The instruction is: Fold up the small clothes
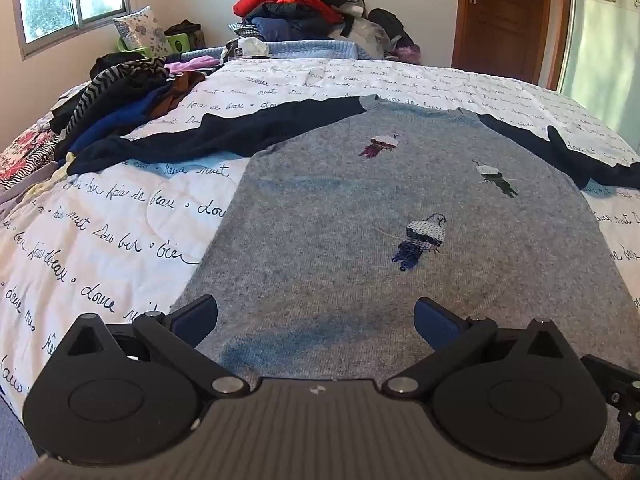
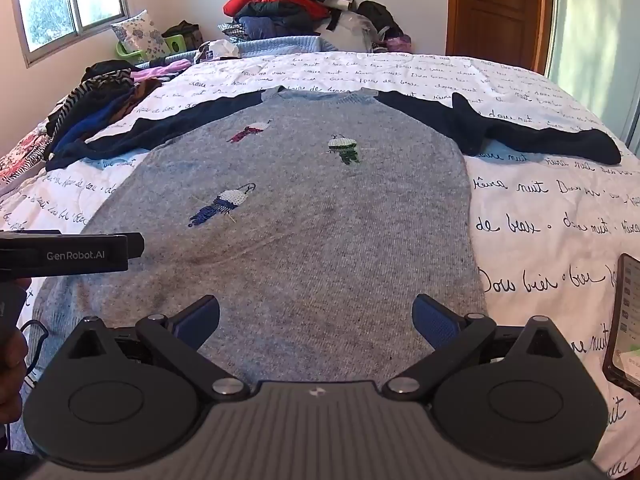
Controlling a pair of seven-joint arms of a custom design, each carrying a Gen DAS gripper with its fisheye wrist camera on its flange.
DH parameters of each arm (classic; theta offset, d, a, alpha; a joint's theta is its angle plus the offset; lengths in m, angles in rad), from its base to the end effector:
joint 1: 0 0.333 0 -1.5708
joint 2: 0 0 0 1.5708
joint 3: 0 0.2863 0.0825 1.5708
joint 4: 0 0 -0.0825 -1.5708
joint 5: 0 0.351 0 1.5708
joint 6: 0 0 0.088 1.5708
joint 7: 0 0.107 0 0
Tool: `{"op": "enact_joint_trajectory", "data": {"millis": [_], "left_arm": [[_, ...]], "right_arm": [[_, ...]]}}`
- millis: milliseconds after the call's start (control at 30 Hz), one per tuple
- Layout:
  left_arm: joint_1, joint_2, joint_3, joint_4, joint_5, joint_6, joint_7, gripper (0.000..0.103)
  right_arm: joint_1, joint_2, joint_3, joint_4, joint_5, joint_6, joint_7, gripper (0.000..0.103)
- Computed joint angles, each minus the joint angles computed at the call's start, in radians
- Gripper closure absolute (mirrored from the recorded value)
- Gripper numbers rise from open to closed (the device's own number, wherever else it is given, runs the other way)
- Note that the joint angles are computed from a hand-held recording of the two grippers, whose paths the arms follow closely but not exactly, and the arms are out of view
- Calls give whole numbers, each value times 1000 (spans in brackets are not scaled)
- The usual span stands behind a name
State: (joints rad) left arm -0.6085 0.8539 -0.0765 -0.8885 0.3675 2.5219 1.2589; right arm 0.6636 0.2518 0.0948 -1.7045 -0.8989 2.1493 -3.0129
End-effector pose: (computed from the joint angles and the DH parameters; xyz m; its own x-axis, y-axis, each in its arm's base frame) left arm 0.6095 -0.4664 0.4665 -0.4782 -0.8745 -0.0809 -0.5729 0.3804 -0.7260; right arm 0.4758 0.3993 0.4604 -0.4453 -0.8894 -0.1027 -0.5999 0.3816 -0.7033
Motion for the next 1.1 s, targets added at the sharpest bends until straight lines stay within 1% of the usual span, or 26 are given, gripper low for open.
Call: {"op": "enact_joint_trajectory", "data": {"millis": [67, 100, 200, 267, 300, 333, 400, 433, 500, 600, 733, 833, 967, 1100], "left_arm": [[-6, 1, 7, 0, 5, -2, -14, 0], [5, 10, -6, 21, -14, -21, -8, 0], [-2, 15, 5, 32, -8, -32, -18, 0], [-4, -5, 12, -3, 7, -3, -26, 0], [-9, -23, 23, -46, 27, 33, -43, 0], [-11, -34, 28, -66, 39, 51, -52, 0], [-11, -52, 32, -97, 57, 76, -64, 0], [-9, -59, 30, -108, 62, 85, -66, 0], [-1, -68, 21, -121, 60, 93, -69, 0], [14, -48, 1, -90, 29, 73, -61, 0], [22, -62, -2, -116, 12, 92, -85, 0], [17, -73, 10, -135, 21, 108, -107, 0], [26, -76, -9, -138, 13, 105, -81, 0], [38, -89, -25, -169, 5, 148, -40, 0]], "right_arm": [[-1, -1, 0, -3, 0, 6, 3, 0], [-1, 0, 0, -2, 1, 6, 2, 0], [1, 10, 0, 13, 13, -13, -12, 0], [4, 21, -1, 29, 23, -30, -21, 0], [6, 26, -2, 37, 26, -38, -26, 0], [5, 10, -5, 25, 27, -39, -26, 0], [4, 17, -3, 38, 38, -49, -38, 0], [6, 12, -6, 13, 23, -31, -12, 0], [4, 12, -5, 11, 26, -28, -9, 0], [2, 5, -4, 2, 28, -23, 1, 0], [-3, 0, -3, -5, 28, -19, 11, 0], [-6, -4, -2, -14, 27, -11, 20, 0], [-13, -6, 0, -21, 35, 2, 23, 0], [-16, -10, -1, -27, 35, 9, 30, 0]]}}
